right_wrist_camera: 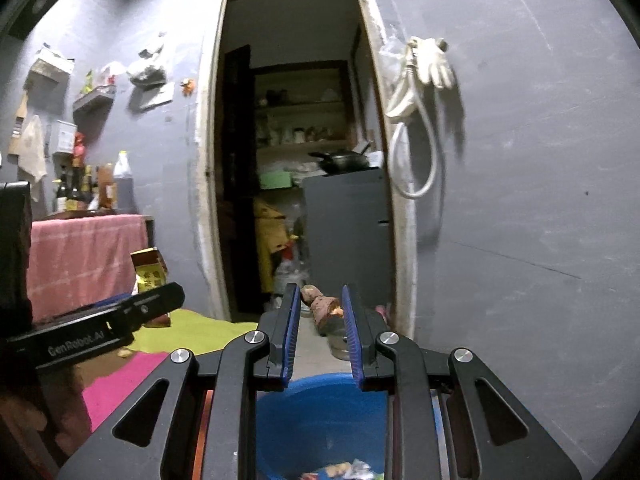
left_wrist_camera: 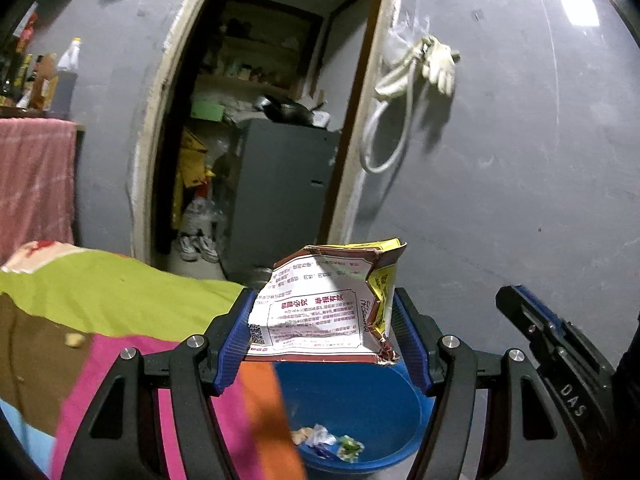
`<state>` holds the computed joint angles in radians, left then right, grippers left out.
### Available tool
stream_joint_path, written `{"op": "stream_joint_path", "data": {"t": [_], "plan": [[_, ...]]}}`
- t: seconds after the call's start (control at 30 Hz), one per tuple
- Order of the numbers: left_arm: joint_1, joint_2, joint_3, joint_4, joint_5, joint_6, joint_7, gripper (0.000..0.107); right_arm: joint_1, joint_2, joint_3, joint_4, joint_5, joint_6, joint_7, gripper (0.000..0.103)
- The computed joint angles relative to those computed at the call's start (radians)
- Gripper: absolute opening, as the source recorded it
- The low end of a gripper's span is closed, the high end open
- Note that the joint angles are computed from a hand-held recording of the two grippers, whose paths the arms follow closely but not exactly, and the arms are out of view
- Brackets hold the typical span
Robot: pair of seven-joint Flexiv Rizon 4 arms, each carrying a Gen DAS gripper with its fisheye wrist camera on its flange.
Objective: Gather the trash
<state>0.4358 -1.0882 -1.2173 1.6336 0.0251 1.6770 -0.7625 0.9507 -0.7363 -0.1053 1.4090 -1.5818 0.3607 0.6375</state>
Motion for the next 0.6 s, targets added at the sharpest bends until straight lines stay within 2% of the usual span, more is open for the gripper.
{"op": "stream_joint_path", "data": {"t": [0.27,0.6], "plan": [[-0.08,-0.019,0.047,-0.047,-0.019,0.005,0.007,0.061,-0.017,0.048,0.03,0.1,0.005,-0.053,0.067,0.02],[-0.132,-0.003,0.121,-0.081,-0.034,0.003,-0.009,0.061,-0.056,0.049,0.051,0.121,0.014,-0.009,0.104,0.02]]}}
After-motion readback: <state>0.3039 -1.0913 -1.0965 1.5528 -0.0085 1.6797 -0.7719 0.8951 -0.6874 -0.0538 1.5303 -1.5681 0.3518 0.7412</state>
